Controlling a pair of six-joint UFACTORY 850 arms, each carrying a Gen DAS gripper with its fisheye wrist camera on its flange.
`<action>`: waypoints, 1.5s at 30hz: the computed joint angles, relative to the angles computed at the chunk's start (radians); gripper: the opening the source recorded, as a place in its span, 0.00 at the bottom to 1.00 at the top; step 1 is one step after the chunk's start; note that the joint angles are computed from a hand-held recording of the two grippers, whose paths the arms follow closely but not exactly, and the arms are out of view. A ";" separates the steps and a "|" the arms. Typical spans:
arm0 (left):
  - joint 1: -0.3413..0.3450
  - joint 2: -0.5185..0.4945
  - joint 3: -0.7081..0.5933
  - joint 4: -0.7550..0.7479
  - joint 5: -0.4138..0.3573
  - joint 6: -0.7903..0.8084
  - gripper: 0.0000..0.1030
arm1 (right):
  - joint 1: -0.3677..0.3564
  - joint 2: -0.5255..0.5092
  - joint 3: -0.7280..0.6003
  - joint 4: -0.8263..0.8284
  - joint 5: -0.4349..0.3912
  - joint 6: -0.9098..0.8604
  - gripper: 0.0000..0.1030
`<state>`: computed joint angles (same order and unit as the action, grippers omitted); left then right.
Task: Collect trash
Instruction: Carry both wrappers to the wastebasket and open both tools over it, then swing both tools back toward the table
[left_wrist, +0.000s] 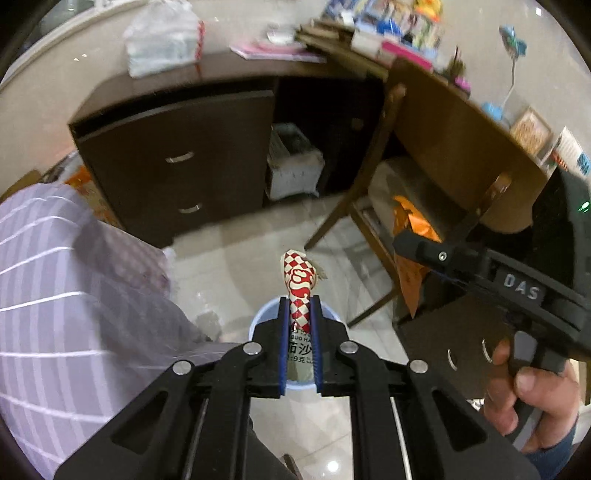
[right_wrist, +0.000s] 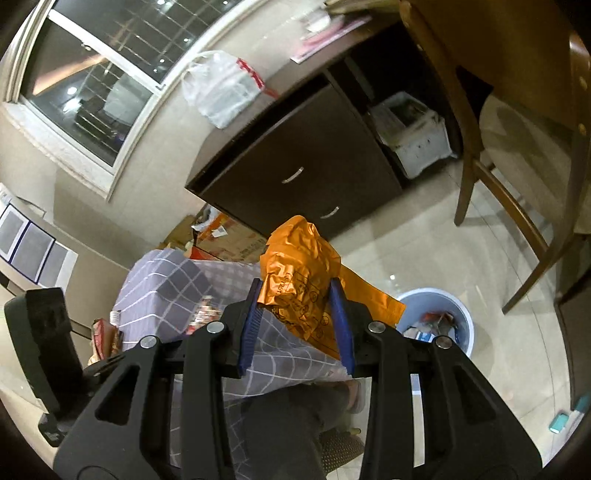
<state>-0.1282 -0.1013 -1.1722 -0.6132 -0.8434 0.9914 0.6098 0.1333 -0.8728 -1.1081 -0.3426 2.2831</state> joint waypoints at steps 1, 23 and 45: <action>-0.006 -0.009 -0.002 0.006 -0.001 -0.005 0.10 | -0.008 -0.004 0.008 -0.005 0.013 0.016 0.35; 0.132 0.096 -0.017 -0.122 0.023 0.125 0.88 | 0.051 -0.034 -0.053 0.253 -0.147 -0.130 0.94; 0.633 0.023 -0.191 -0.352 0.090 0.266 0.91 | 0.200 -0.654 -1.063 0.517 -0.244 -0.944 0.94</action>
